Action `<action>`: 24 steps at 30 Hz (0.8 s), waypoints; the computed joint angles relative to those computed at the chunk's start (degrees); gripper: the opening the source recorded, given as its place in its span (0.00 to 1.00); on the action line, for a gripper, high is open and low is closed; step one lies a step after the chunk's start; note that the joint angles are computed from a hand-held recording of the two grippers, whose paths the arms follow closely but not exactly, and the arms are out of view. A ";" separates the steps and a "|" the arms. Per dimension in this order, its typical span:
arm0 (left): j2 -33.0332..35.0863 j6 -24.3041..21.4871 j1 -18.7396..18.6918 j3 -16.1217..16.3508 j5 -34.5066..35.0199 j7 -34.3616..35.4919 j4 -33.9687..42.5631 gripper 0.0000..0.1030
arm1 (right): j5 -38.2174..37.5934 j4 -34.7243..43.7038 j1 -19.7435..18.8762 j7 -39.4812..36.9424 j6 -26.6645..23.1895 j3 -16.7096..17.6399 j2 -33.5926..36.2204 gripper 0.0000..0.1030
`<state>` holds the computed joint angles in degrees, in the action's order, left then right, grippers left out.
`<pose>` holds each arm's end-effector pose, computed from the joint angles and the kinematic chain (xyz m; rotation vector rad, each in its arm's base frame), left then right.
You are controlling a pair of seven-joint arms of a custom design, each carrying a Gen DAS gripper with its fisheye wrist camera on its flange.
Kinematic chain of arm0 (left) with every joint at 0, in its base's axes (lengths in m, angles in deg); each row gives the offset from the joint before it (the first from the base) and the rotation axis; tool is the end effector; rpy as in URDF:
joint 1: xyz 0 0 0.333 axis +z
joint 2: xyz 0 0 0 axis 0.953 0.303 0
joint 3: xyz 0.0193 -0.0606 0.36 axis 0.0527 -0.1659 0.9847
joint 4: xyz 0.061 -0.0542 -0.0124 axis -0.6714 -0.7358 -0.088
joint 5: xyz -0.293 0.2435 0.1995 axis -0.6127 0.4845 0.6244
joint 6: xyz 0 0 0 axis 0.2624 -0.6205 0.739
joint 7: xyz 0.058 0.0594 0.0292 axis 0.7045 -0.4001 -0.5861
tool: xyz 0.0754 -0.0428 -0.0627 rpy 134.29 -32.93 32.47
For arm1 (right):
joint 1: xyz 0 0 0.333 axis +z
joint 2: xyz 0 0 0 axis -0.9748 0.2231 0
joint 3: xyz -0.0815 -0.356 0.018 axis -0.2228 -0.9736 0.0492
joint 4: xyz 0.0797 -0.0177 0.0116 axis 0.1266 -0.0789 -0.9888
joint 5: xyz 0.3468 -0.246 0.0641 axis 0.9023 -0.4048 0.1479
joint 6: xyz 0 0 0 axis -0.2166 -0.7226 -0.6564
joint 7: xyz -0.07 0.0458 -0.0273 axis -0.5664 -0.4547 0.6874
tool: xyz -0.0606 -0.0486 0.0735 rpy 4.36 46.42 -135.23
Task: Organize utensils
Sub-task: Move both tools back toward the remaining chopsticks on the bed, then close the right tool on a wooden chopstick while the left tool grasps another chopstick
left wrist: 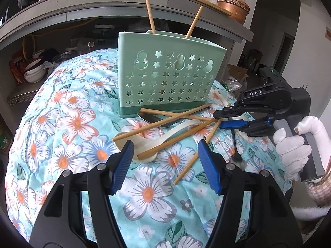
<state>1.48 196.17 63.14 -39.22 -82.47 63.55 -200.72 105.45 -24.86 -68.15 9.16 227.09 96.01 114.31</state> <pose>0.5369 -0.1620 0.3416 -1.7192 1.8148 -1.0422 0.6832 0.2486 0.3374 -1.4660 1.9112 0.4930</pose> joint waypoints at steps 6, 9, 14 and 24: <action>-0.40 0.30 -0.32 0.12 -0.56 0.12 -0.52 0.59 | -1.55 1.19 0.16 2.52 0.11 -0.08 1.31 0.19; -0.67 0.03 -0.71 0.31 -1.25 0.64 -0.62 0.59 | 0.45 0.58 -0.86 0.41 0.22 0.97 0.96 0.12; -1.31 -0.89 -3.00 1.39 -5.42 4.05 -0.35 0.59 | 4.36 -1.15 -2.07 -3.80 -1.27 1.51 -0.61 0.11; -0.70 -3.73 -11.44 5.55 -18.59 18.11 3.39 0.58 | 15.45 -6.73 -3.25 -16.23 -8.21 -1.84 -7.15 0.06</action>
<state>0.78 192.44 51.71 -33.67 -101.06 81.65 -197.33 120.90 -31.59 -71.40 -7.08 218.88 94.17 107.16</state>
